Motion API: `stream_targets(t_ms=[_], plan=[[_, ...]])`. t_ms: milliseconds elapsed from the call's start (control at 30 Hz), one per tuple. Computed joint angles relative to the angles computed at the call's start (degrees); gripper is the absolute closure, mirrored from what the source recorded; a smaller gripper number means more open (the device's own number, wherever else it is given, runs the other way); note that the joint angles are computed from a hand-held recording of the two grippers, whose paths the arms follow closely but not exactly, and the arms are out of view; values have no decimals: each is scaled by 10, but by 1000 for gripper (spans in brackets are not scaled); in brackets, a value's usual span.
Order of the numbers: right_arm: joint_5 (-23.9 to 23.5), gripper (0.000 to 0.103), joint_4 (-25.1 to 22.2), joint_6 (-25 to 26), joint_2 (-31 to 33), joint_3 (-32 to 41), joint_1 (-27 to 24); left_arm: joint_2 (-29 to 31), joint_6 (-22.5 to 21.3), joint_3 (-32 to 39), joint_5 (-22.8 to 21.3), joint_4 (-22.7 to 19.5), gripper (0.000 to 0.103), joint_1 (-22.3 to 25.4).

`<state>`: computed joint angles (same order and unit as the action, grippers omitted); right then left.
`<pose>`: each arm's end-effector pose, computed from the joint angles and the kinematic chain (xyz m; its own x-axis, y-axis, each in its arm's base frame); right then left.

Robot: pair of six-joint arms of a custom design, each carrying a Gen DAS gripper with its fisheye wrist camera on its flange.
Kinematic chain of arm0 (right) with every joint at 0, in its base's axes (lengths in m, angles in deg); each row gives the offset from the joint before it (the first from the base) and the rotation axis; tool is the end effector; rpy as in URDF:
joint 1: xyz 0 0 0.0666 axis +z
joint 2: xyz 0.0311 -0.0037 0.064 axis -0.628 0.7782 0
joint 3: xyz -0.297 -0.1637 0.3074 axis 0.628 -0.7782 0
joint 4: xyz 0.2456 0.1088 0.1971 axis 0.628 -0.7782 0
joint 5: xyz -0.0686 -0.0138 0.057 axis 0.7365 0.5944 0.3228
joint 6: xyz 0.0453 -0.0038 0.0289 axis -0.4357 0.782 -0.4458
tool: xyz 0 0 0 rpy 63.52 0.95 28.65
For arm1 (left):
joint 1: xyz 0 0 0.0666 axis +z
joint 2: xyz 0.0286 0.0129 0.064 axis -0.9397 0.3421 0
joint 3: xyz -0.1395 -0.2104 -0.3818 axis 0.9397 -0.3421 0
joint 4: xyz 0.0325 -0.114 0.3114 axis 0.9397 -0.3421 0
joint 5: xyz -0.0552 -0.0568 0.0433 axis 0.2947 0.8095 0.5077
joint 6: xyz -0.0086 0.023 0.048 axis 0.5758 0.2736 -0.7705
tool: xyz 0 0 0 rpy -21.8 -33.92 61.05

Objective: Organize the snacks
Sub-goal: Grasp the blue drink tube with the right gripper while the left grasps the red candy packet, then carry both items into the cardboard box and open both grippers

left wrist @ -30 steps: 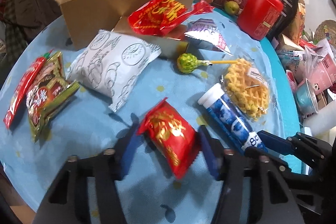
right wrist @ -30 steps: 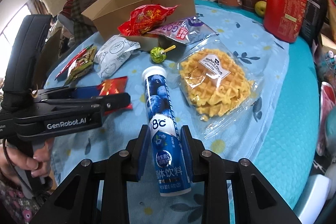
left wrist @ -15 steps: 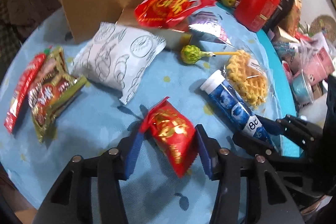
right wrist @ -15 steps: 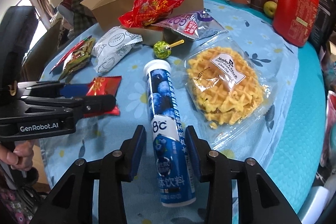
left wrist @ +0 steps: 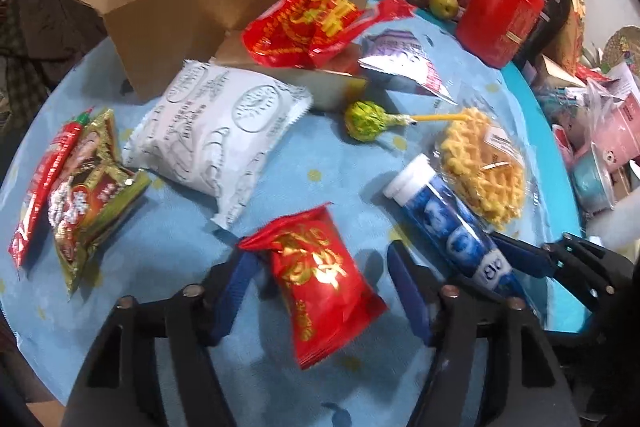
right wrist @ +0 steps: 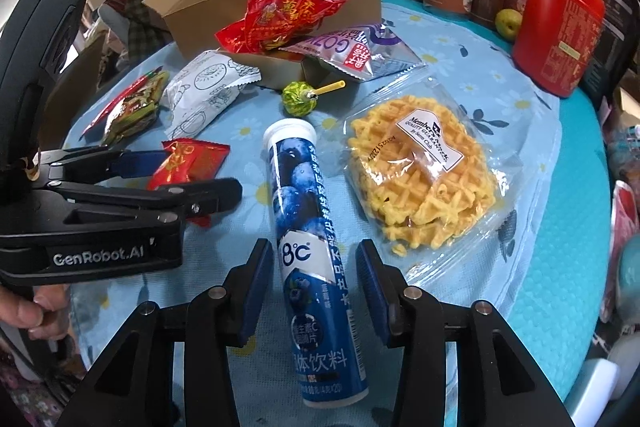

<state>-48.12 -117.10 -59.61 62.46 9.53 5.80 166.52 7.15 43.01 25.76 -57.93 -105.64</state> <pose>0.3659 0.3495 0.3855 -0.8602 -0.0212 -0.5095 -0.0995 0.9869 0.1269 0.4367 -0.3131 0.3713 -0.8383 0.2734 -0.4717 0.3670 0.9228 -0.1174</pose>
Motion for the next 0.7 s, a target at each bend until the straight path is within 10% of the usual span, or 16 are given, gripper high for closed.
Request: stream_targets(t_ms=[67, 700], plan=[[7, 71, -2, 6, 0, 0, 2, -2, -7, -4, -28, 4, 68, 0], [-17, 75, 44, 5, -8, 38, 21, -74, -50, -39, 70, 45, 69, 62]])
